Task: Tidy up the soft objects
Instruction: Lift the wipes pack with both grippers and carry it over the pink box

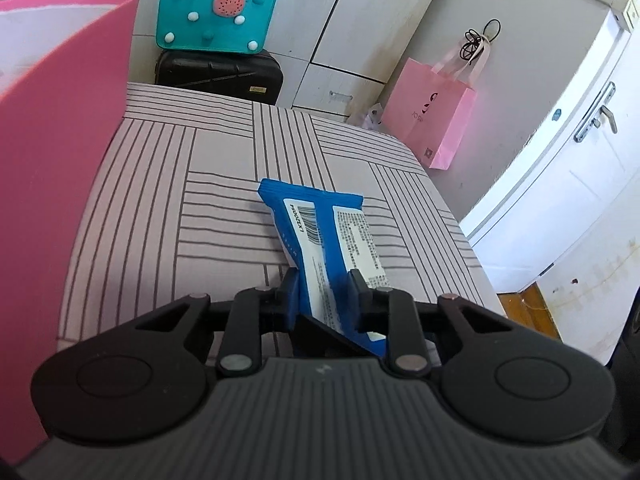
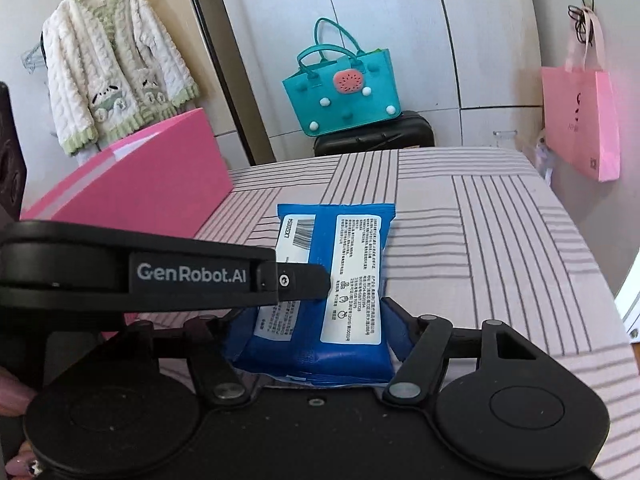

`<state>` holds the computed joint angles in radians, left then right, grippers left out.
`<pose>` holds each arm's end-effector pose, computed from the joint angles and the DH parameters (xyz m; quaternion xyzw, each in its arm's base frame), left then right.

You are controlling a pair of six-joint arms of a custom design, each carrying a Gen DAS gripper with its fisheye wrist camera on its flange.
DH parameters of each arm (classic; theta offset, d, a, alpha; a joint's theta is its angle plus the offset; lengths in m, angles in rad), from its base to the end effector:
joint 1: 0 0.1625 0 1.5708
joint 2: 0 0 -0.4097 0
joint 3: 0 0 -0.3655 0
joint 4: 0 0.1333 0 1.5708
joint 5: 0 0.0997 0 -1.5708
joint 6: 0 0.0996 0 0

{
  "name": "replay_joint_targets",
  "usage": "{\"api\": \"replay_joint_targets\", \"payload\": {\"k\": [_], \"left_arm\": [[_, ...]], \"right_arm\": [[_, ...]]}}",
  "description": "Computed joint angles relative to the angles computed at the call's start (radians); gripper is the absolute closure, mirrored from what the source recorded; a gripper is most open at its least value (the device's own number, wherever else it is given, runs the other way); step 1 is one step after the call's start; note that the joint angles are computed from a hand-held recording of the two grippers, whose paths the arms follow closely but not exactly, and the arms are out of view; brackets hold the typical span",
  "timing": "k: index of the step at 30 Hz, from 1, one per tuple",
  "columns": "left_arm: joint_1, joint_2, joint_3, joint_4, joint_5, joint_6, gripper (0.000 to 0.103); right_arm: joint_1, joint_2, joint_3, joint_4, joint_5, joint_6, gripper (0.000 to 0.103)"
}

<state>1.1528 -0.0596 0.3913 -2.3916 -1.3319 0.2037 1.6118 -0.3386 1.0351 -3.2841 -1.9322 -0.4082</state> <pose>-0.2171 -0.8752 0.0293 0.2672 0.9260 -0.2514 0.0892 0.1307 -0.7938 0.0999 0.1061 -0.8572 0.4421 0.2418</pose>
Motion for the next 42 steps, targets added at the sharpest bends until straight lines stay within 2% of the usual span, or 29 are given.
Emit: {"api": "replay_joint_targets", "payload": {"k": [9, 15, 18, 21, 26, 28, 35, 42], "left_arm": [[0.007, -0.181, 0.329, -0.156, -0.033, 0.003, 0.080], [0.006, -0.255, 0.439, -0.193, -0.049, 0.020, 0.080], [0.000, -0.292, 0.479, -0.182, -0.056, 0.062, 0.080], [-0.005, -0.342, 0.548, -0.202, -0.063, 0.118, 0.080], [0.003, -0.398, 0.568, -0.136, -0.119, 0.119, 0.080], [0.006, -0.420, 0.572, -0.111, -0.142, 0.125, 0.080], [0.007, -0.487, 0.596, -0.071, -0.171, 0.143, 0.080], [0.012, -0.566, 0.648, -0.118, -0.187, 0.163, 0.080]], "right_arm": [[0.012, -0.037, 0.114, -0.058, 0.036, 0.036, 0.032], [0.049, -0.046, 0.138, -0.065, -0.013, 0.029, 0.033], [0.064, -0.083, 0.164, -0.004, -0.024, 0.090, 0.033], [0.073, -0.125, 0.205, 0.038, -0.012, 0.099, 0.033], [0.104, -0.151, 0.235, 0.055, -0.032, 0.068, 0.033], [0.117, -0.154, 0.234, 0.061, -0.044, 0.029, 0.033], [0.150, -0.173, 0.229, 0.119, -0.020, -0.018, 0.033], [0.196, -0.152, 0.170, 0.146, 0.011, -0.088, 0.033]]}}
